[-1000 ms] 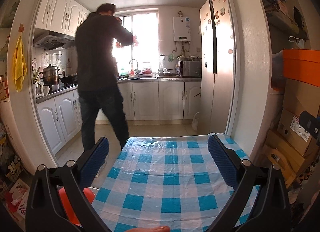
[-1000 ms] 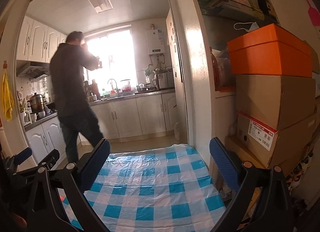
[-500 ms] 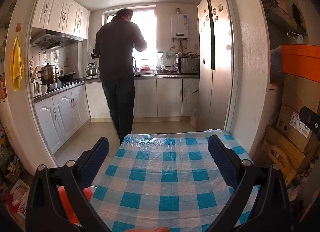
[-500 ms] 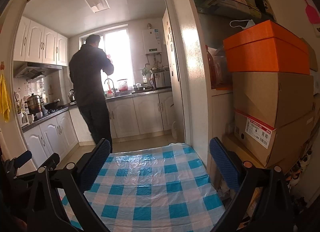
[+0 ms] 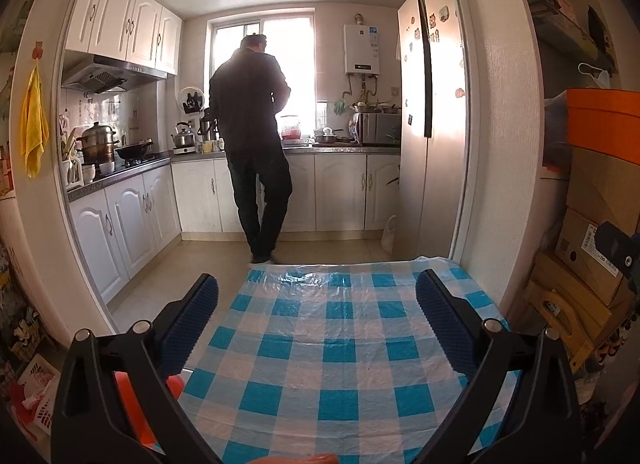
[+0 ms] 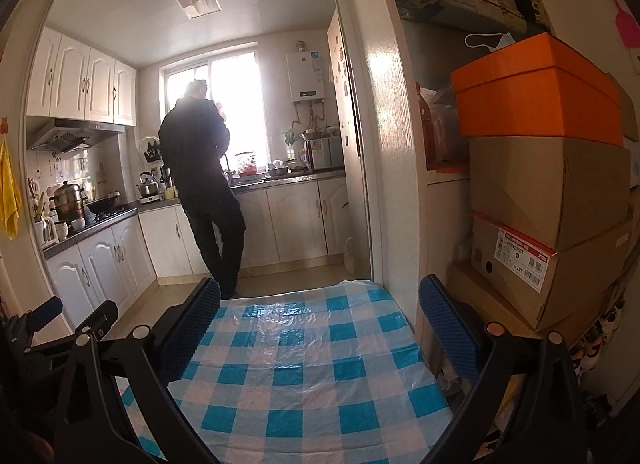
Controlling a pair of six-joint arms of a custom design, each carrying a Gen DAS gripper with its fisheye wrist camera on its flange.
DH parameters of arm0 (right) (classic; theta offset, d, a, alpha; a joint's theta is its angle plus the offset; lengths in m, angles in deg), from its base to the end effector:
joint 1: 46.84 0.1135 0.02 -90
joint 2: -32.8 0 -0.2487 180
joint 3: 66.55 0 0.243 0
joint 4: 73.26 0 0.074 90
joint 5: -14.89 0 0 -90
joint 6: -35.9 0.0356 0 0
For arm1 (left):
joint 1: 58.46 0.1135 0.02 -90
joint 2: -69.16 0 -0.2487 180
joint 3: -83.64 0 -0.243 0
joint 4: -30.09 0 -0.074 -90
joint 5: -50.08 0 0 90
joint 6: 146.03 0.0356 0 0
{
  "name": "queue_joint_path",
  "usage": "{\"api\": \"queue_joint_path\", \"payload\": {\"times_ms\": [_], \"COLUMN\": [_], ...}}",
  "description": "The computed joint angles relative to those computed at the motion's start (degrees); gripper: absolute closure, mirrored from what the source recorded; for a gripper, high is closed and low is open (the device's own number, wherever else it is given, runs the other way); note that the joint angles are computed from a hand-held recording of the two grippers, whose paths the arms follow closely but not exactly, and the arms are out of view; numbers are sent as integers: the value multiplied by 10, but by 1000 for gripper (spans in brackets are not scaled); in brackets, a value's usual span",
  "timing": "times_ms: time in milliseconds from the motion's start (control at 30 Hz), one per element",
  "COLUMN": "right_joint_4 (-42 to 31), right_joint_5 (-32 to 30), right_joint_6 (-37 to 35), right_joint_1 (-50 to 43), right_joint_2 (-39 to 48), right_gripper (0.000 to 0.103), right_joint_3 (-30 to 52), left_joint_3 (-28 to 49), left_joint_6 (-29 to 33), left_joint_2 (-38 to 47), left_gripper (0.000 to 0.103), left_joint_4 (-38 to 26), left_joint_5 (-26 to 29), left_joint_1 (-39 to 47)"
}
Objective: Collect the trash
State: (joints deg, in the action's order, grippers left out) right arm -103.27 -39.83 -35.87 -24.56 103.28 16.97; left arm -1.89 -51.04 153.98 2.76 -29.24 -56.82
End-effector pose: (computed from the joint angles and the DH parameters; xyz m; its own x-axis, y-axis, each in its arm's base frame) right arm 0.2597 0.0842 0.3727 -0.1934 0.1967 -0.9612 0.2760 0.9510 0.1391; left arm 0.3410 0.0032 0.3688 -0.2895 0.0772 -0.9541 0.1742 0.9843 0.0268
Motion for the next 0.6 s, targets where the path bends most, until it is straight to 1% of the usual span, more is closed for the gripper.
{"api": "queue_joint_path", "payload": {"times_ms": [400, 600], "right_joint_4": [-7, -11], "right_joint_5": [-17, -39], "right_joint_6": [11, 18], "right_joint_1": [-11, -24], "right_joint_2": [9, 31], "right_gripper": [5, 5], "right_joint_3": [0, 1], "left_joint_3": [1, 8], "left_joint_6": [3, 4], "left_joint_2": [17, 37], "left_gripper": [4, 4], "left_joint_4": [-1, -3], "left_joint_5": [-3, -10], "left_joint_1": [-2, -8]}}
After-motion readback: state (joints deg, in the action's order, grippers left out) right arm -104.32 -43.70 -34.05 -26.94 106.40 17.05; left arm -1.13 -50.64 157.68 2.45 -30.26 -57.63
